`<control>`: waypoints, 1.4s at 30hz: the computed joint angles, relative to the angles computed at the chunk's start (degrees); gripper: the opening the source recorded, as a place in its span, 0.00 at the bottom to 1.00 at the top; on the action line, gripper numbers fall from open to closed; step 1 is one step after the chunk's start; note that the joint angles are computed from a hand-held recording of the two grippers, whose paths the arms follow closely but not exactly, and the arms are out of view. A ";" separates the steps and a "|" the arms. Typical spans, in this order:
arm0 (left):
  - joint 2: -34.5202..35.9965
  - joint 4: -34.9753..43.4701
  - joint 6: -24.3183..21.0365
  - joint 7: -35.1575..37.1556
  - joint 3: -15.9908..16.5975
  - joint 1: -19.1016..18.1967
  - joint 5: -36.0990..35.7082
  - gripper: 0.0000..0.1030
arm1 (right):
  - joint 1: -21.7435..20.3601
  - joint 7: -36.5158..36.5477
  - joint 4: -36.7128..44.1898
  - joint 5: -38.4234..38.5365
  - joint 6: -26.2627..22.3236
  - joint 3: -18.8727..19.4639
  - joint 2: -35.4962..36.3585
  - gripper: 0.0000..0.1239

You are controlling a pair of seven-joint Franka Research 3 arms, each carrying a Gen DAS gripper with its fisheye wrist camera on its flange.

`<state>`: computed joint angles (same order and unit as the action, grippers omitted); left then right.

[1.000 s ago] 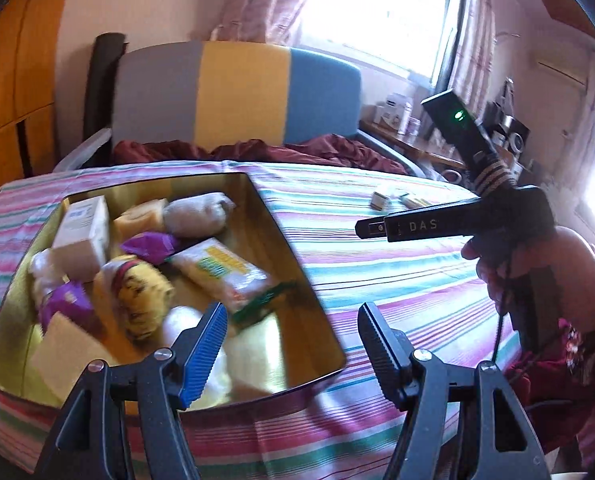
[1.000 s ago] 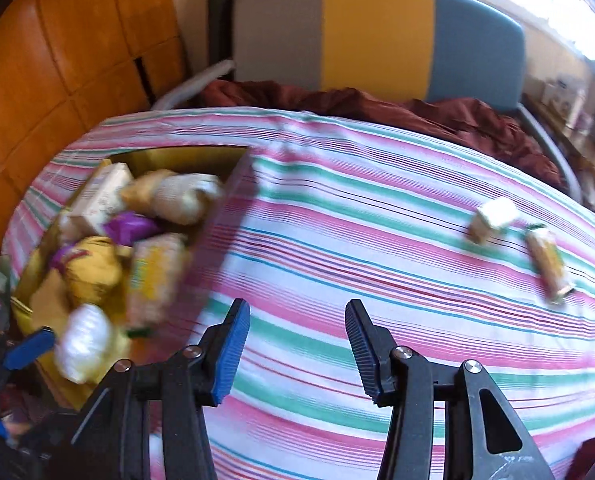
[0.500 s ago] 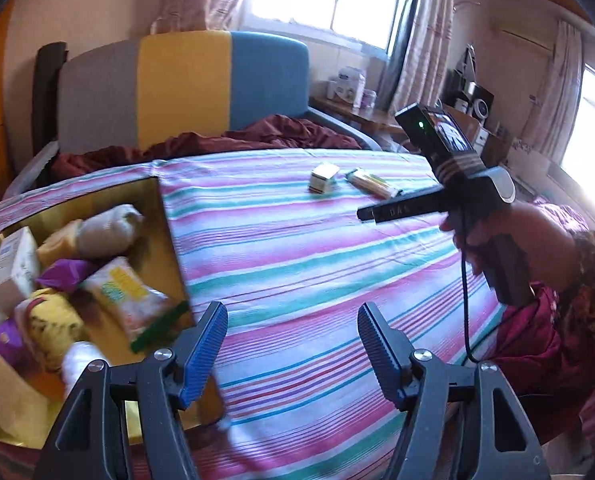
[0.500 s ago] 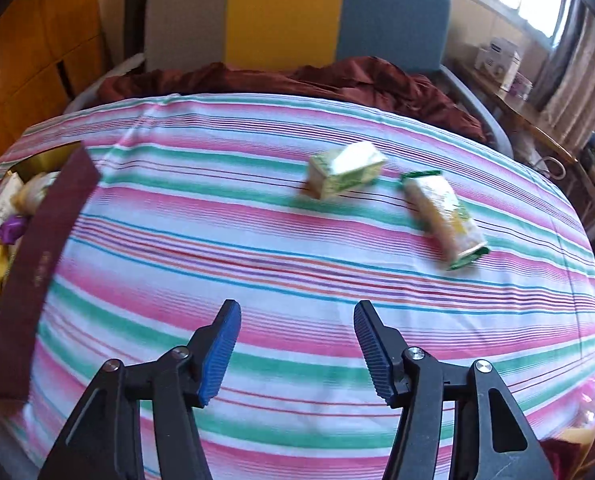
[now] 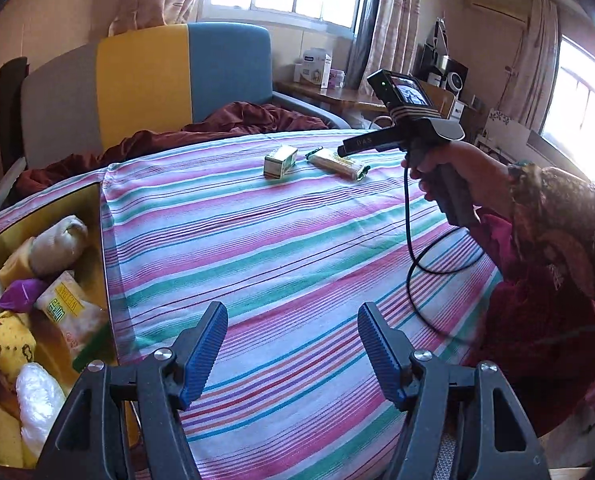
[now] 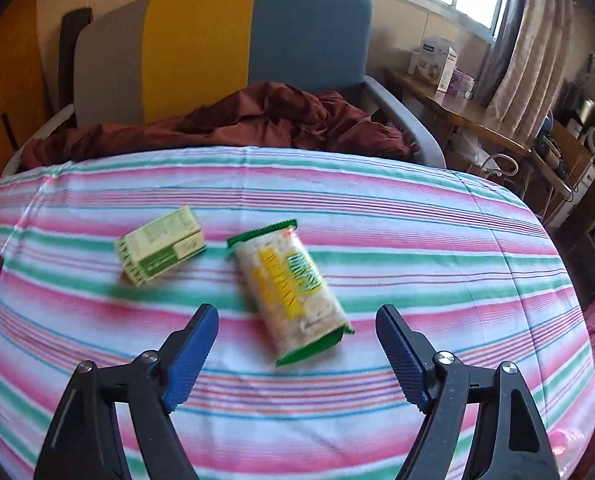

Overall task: Organize objects
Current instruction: 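Withdraw both open tools from the tray toward the green box and last snack pack, then grasp the second WEIDAN pack with the right tool while the left tool grasps the green box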

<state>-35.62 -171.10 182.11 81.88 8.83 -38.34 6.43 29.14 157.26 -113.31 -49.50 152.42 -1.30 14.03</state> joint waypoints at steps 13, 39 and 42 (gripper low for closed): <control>6.28 4.95 -0.81 2.42 1.91 -3.98 -2.49 0.67 | -2.03 -19.03 6.39 16.41 6.06 -0.76 9.24 0.58; 43.13 43.83 -8.74 10.70 -5.16 2.54 -9.40 0.75 | -0.01 -10.11 -6.90 21.61 2.20 1.01 -1.69 0.39; 48.01 49.85 -11.12 10.75 -7.91 6.19 -10.44 0.75 | -0.08 -9.97 -6.93 20.51 1.97 1.20 -1.74 0.39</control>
